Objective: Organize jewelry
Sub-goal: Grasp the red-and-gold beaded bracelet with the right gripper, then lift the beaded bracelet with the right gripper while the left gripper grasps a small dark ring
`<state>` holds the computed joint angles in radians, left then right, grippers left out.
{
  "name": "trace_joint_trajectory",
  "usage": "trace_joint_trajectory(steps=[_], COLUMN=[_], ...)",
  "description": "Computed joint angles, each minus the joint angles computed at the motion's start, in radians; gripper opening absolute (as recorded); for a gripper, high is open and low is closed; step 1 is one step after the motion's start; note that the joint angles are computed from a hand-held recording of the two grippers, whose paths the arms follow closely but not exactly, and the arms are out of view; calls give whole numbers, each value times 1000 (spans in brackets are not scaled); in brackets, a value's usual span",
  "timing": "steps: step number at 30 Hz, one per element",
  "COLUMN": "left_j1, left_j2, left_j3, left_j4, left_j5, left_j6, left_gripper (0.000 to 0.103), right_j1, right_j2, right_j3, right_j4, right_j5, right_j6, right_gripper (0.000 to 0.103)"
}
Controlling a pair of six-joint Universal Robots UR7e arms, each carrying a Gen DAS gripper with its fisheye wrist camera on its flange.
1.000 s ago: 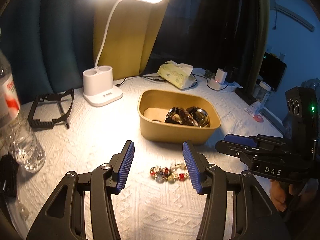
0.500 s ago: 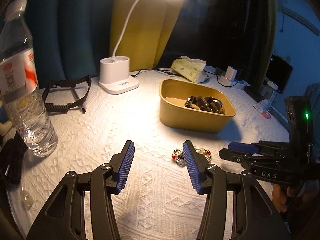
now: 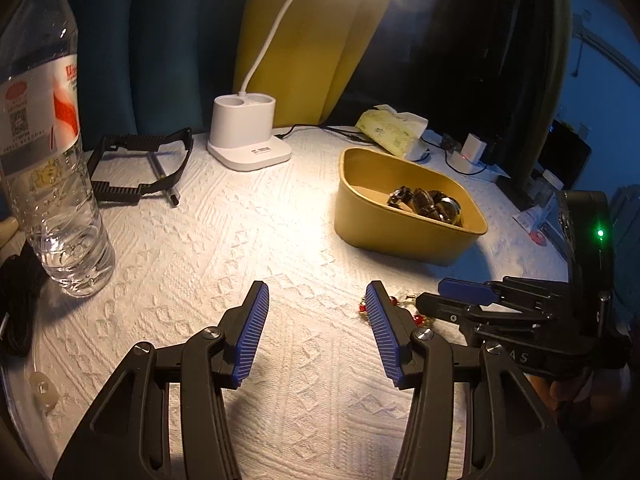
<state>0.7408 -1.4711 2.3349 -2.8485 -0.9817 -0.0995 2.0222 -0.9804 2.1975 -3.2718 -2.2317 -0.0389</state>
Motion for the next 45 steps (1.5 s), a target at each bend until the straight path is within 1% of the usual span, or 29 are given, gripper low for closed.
trace_joint_trajectory(steps=[2,3,4,5,6,10,13,17,20,27,31,35,38,41,45], left_j1=[7,10,12,14,14,9,3,-8,-16,-46,-69,-83,-79,-76,-62], left_j2=[1,1,2,3,4,2,0,1,3,-1,4,30,57,76,108], left_j3=[-4,-6,-8,-9,-10,-6,-3,1,4,11,13,2,-13,-22,-46], left_j4=[6,8,9,11,13,11,8,3,2,20,39,95,136,145,159], left_j5=[-2,-2,-3,-3,-3,0,6,18,25,40,50,74,80,82,67], left_j6=[-8,-11,-13,-14,-15,-10,-6,1,6,6,10,-6,-29,-36,-42], left_gripper=[53,53,53,53,53,53,53,53,53,53,53,53,53,53,53], right_j1=[6,12,18,18,21,23,35,71,94,121,117,99,81,58,22], right_j2=[11,22,31,35,37,27,20,3,-11,-48,-78,-98,-112,-126,-138], right_j3=[-14,-21,-26,-30,-31,-19,-4,17,28,66,101,128,144,157,166], right_j4=[14,12,8,12,14,9,-30,-100,-126,-165,-189,-212,-227,-240,-251], right_j5=[9,-3,-12,-9,-14,-4,-5,0,-1,-25,-34,-27,-11,12,44], right_j6=[-18,-31,-44,-50,-51,-64,-76,-121,-141,-133,-122,-112,-113,-117,-122], right_gripper=[35,35,29,11,10,10,10,10,10,10,10,10,10,10,10])
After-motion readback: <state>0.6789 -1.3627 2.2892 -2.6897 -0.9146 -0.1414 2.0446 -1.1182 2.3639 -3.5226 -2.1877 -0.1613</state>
